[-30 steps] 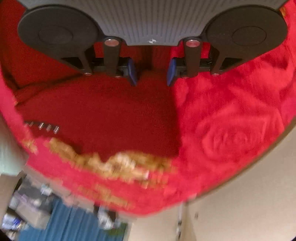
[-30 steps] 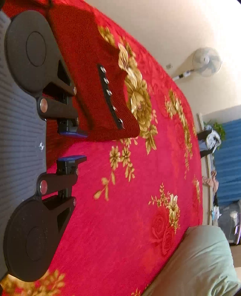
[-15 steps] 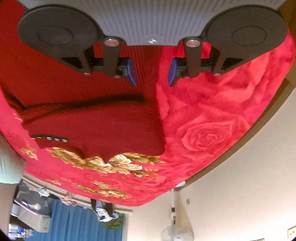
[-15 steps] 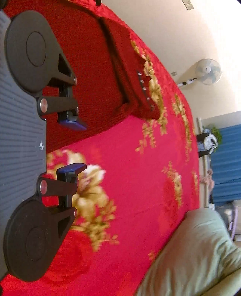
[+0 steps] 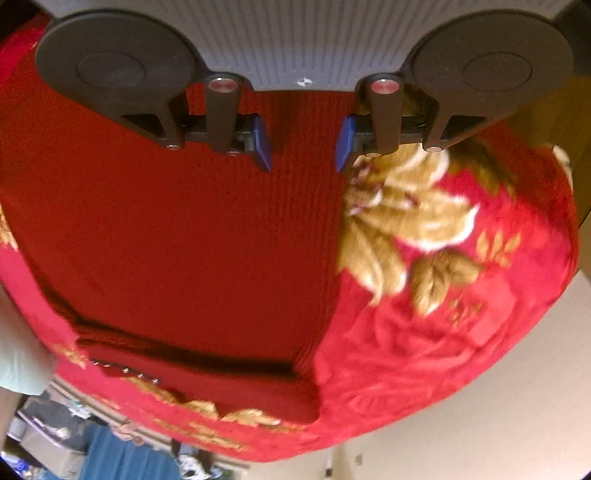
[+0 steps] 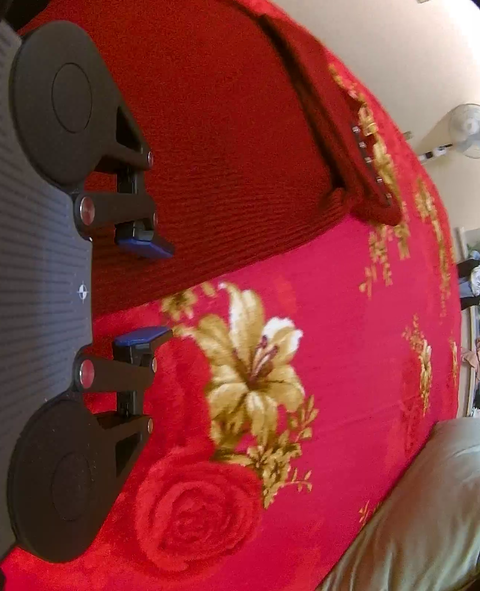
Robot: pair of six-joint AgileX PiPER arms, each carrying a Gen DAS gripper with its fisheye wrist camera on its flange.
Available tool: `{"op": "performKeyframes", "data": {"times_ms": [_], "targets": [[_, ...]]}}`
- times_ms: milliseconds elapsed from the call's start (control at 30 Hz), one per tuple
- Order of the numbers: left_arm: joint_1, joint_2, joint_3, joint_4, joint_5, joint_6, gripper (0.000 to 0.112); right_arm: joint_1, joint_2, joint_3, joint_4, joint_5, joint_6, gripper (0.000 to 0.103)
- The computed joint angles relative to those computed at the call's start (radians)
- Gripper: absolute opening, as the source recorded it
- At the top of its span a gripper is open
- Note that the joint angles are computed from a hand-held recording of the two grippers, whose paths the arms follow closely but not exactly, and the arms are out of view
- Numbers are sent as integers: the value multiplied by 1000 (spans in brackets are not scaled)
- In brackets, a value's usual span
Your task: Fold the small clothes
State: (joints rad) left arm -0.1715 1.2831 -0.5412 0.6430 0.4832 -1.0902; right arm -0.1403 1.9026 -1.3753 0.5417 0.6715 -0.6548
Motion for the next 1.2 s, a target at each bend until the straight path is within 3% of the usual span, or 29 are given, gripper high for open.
{"op": "performKeyframes", "data": {"times_ms": [100, 200, 1000, 1200], "targets": [[-6, 14, 2, 13, 32, -23, 43, 4, 9, -1, -24, 9, 7, 43], [70, 41, 1, -90, -11, 97, 43, 8, 15, -5, -36, 17, 24, 45], [60, 48, -1, -82, -15, 109, 43, 12, 14, 4, -4, 31, -27, 45], [57, 51, -1, -75, -14, 104, 42, 11, 9, 11, 13, 38, -47, 40]]}}
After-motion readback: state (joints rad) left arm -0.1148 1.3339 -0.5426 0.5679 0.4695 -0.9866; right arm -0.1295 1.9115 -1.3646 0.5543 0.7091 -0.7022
